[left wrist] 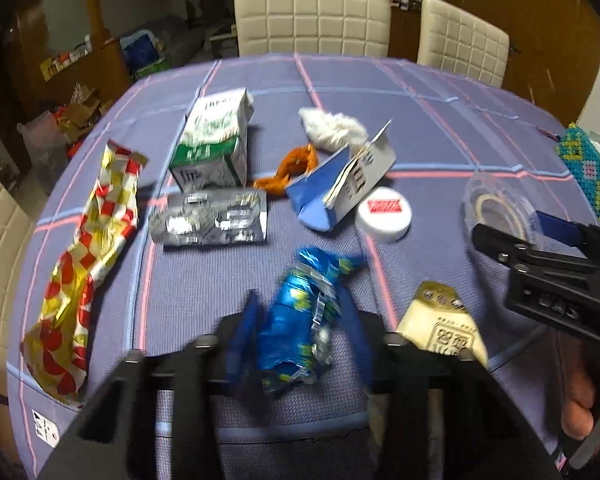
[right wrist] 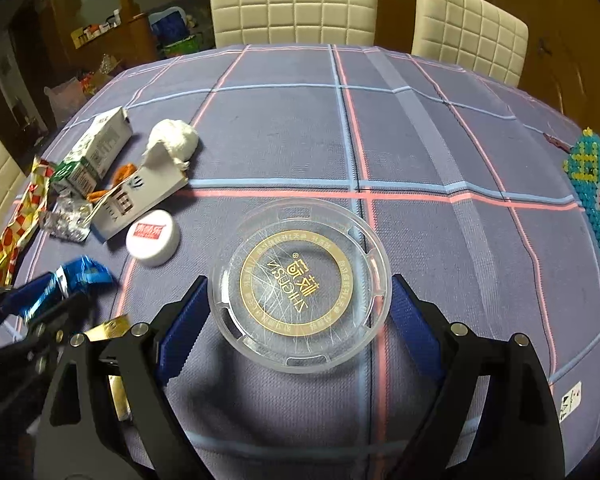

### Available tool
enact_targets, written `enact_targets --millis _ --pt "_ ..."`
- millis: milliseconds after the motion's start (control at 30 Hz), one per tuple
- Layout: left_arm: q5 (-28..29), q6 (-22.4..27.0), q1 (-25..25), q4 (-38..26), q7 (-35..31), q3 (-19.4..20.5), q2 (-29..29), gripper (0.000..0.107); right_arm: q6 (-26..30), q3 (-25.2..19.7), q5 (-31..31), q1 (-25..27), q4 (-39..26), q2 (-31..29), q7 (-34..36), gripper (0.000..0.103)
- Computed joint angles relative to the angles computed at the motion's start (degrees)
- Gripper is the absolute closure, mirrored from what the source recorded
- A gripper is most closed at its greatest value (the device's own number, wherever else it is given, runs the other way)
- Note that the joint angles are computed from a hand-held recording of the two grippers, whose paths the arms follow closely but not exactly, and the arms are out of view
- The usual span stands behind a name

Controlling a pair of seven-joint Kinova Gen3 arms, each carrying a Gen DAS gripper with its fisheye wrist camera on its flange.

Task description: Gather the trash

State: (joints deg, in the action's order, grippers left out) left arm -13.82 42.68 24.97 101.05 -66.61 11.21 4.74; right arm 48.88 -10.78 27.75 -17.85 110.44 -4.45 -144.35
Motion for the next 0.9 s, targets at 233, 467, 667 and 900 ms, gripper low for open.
enact_targets --millis 233,467,667,900 --pt "-2.95 0.49 0.72 0.51 3.88 0.09 -0.80 0.081 1.18 -1.80 0.37 -1.18 0.37 -1.45 -0.98 0.016" --pt "-4.18 0.65 0.02 2.03 5.42 0.80 -3.85 0.082 3.83 -4.80 1.88 -2.80 0.06 -3.64 -3.47 0.016" --pt "-4.67 0.41 -2.06 4.27 5.83 1.61 -8.39 0.082 7.45 -8.44 4.54 -4.82 -1.60 -4.70 -6.85 0.016" --pt "-0.72 -0.29 -6.97 7.54 1.70 0.95 -15.14 0.082 13.55 -13.16 9.30 -9.42 -5.65 -4.02 -11.50 0.016"
